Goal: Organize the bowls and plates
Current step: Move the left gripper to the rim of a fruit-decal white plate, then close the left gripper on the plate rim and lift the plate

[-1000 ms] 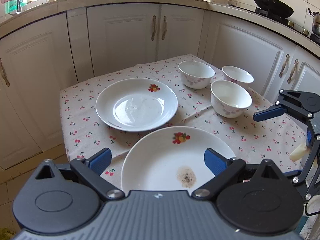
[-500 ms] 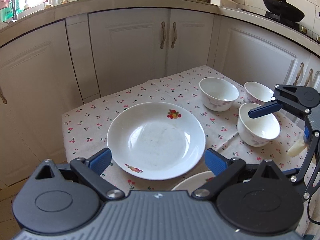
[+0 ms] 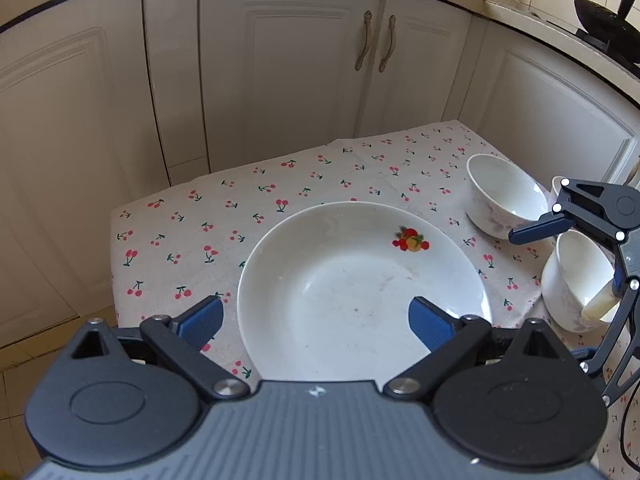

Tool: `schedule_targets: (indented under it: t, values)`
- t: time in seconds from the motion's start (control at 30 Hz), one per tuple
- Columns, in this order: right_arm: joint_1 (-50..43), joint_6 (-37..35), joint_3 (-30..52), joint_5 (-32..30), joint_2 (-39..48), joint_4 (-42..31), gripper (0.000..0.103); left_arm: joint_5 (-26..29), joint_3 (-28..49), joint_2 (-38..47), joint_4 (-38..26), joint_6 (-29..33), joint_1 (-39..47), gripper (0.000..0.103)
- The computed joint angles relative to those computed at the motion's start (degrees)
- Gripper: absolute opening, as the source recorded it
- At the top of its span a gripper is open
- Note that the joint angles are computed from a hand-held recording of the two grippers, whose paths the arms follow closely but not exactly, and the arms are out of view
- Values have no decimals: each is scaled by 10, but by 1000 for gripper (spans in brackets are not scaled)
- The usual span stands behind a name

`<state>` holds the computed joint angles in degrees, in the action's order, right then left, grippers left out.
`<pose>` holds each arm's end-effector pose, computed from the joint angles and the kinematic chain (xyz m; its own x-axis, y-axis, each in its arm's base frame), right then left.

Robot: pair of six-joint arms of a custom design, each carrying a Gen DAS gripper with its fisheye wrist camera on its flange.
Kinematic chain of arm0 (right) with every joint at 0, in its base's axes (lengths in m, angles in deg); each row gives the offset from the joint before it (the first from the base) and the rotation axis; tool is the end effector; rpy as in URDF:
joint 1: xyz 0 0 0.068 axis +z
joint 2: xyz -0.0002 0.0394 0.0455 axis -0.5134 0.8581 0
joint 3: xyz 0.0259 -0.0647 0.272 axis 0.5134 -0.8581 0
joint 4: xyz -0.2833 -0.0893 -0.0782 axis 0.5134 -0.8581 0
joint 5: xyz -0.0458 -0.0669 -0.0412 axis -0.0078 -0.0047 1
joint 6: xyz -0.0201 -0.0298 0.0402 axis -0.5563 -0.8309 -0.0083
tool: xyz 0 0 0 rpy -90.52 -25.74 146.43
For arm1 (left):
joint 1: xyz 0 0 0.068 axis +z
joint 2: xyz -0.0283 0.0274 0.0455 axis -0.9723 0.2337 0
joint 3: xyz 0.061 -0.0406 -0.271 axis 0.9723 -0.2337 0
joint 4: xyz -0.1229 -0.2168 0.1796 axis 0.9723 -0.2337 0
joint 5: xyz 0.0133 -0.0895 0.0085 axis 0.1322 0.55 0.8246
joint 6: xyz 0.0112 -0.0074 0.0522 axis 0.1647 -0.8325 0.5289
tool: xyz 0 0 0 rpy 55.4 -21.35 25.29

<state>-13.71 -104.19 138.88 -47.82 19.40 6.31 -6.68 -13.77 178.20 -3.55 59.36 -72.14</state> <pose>0.3530 0.1234 0.0745 -0.2727 -0.7078 -0.6517 -0.8705 0.4699 -0.1462 0.3034 0.0145 0.0767 -0.7431 0.0863 -0.6636 0.1939 0.9769 -0.0901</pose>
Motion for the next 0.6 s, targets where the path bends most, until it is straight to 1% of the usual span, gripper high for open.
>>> schedule_targets:
  t: [0.17,0.23,0.4,0.6]
  values:
    - [13,2,50,14,45,-37,101,11,48,63,-7,-8,5,98]
    - [13,-5,75,5,62,-71,100,16,64,83,-16,-9,6,98]
    - [24,-19,113,7,95,-104,98,32,92,115,-36,1,7,97]
    - [33,-34,143,9,116,-131,97,49,120,139,-56,11,10,91]
